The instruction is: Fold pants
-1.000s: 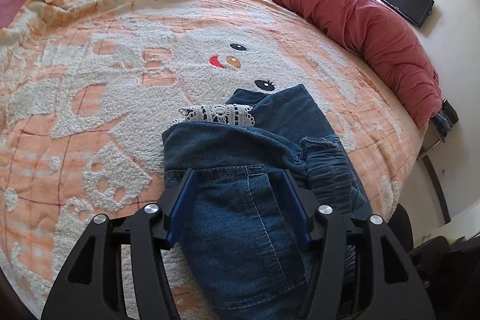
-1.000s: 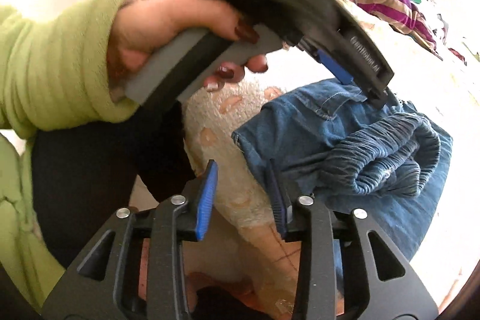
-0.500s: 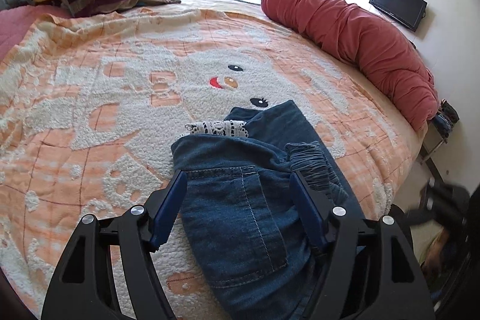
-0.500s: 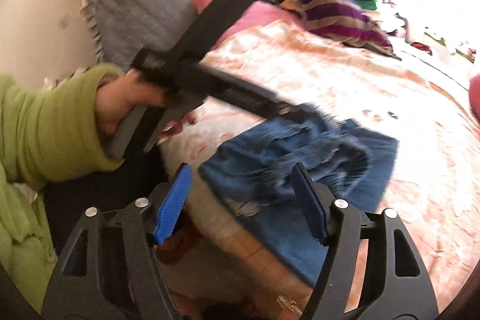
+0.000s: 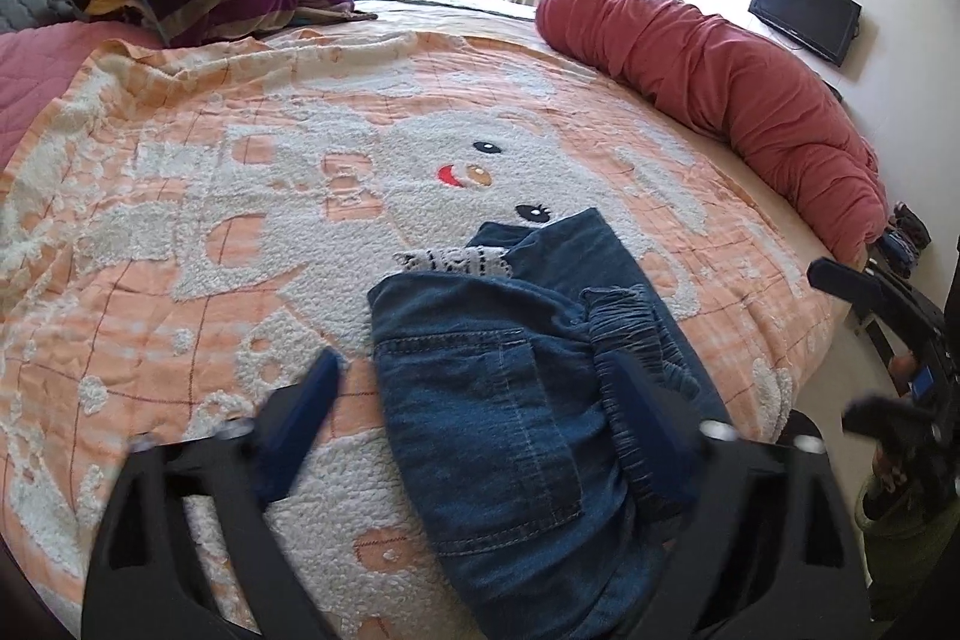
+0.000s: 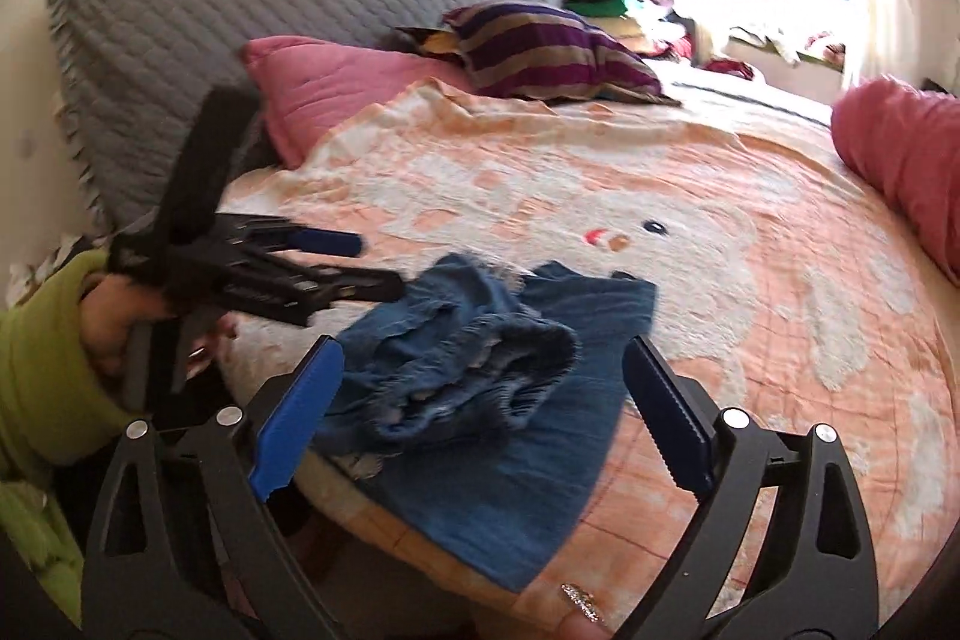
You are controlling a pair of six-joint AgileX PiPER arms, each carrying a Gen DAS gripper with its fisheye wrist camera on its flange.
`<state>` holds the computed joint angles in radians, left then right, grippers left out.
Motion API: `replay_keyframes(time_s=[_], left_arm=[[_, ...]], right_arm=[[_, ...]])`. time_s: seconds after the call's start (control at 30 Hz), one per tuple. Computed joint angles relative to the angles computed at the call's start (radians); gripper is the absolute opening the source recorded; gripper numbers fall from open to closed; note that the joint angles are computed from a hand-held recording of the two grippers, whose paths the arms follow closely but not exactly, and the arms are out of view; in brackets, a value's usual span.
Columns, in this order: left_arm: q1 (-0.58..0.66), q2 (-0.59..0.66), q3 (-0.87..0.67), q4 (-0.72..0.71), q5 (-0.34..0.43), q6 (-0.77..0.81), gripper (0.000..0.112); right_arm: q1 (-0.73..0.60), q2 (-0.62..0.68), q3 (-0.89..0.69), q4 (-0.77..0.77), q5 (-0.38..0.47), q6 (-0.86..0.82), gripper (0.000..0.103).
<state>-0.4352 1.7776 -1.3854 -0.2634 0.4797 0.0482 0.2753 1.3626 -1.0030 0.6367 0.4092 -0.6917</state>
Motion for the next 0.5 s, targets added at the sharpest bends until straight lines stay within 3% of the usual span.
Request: replay_keyframes(time_s=[0.27,0.5], left_arm=[[0.025,0.012,0.012,-0.018,0.018,-0.024,0.096],[0.042,0.051,0.006,-0.06,0.056,-0.051,0.096]], right_arm=[[-0.03,0.086,-0.068,-0.202,0.004,0.265,0.088],[-0.071,0.182,-0.126,-0.219,0.073,0.351,0.088]])
